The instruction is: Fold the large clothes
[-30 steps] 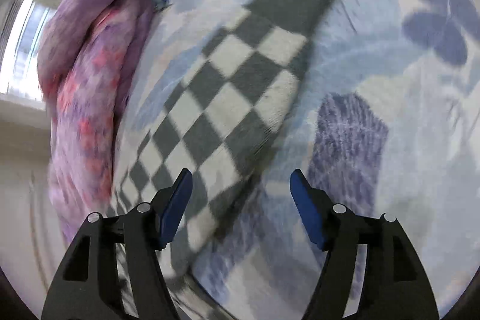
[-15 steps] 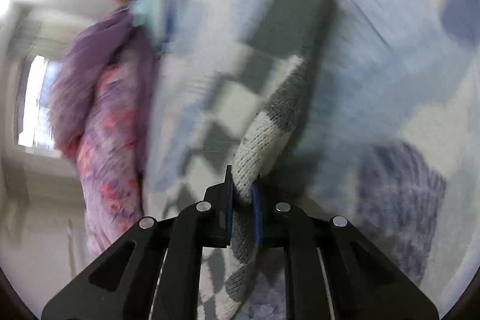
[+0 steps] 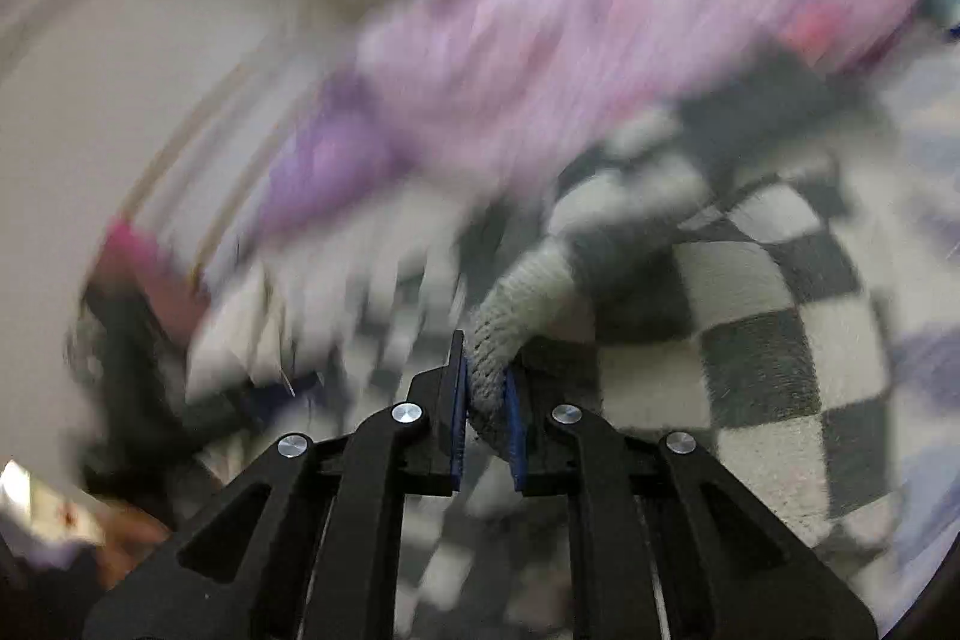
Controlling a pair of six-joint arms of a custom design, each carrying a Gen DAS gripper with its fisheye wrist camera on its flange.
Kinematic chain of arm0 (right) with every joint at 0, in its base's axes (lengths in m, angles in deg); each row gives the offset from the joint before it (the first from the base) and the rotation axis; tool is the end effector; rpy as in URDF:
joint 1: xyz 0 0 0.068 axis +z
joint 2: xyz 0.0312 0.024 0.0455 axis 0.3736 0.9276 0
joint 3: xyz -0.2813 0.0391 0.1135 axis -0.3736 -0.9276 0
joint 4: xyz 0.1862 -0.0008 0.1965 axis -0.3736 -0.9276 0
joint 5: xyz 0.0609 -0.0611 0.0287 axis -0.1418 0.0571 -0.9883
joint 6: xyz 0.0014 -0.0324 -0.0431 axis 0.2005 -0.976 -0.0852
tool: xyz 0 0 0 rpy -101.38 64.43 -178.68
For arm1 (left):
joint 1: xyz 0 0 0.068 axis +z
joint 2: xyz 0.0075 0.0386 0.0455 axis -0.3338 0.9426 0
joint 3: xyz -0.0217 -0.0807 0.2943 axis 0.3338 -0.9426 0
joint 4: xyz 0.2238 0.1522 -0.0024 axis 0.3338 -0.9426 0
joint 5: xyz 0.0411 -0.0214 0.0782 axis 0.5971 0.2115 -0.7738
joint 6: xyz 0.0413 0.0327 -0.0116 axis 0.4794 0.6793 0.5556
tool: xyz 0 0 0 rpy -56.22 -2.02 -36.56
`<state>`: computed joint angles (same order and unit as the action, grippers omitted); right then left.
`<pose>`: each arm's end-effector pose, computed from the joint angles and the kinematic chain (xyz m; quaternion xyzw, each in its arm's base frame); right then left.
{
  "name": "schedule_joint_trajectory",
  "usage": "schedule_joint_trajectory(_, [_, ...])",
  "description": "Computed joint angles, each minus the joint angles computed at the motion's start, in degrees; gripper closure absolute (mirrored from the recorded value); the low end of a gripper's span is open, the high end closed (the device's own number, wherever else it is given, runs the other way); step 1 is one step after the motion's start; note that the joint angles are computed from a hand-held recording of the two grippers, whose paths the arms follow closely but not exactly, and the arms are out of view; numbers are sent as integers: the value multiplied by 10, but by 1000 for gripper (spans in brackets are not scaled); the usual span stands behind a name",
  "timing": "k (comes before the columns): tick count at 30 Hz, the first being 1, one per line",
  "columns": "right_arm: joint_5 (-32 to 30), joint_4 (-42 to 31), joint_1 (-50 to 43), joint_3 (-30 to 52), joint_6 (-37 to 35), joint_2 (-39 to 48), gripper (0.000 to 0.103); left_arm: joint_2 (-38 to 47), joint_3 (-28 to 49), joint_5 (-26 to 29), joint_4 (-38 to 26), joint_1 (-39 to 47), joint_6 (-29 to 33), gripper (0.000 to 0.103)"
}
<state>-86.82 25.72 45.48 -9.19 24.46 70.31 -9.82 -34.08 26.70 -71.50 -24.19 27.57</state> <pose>0.2741 0.1392 0.1840 -0.1997 0.9175 0.3077 0.1538 0.2206 -0.0170 0.1943 -0.3220 0.9015 -0.1023 0.2703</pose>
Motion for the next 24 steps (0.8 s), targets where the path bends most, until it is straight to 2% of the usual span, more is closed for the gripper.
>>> schedule_joint_trajectory(2, [72,-21,67,1,4,49,86,-18,-4,3,-32,30,20,31])
schedule_joint_trajectory(4, [99,5,85,-27,19,31,83,-25,-12,21,-46,53,35,31])
schedule_joint_trajectory(6, [73,-13,62,-27,22,7,68,-28,-23,45,-49,66,45,31])
schedule_joint_trajectory(7, [72,-26,46,-28,23,-13,52,-27,-27,49,-46,62,41,31])
schedule_joint_trajectory(8, [67,-34,26,-30,17,-33,45,-24,-30,58,-40,60,39,31])
schedule_joint_trajectory(10, [51,-59,-2,-37,-1,-64,44,-12,-32,70,-19,43,18,31])
schedule_joint_trajectory(13, [41,-93,-74,-44,-33,-94,43,30,-15,71,14,-2,6,25])
schedule_joint_trajectory(20, [68,-116,-217,-38,-96,-79,42,139,51,78,56,-55,-30,22])
schedule_joint_trajectory(22, [69,-113,-248,-31,-105,-69,42,156,85,9,35,-85,-18,22])
schedule_joint_trajectory(24, [63,-114,-278,-20,-115,-54,42,167,106,-59,1,-90,-10,36])
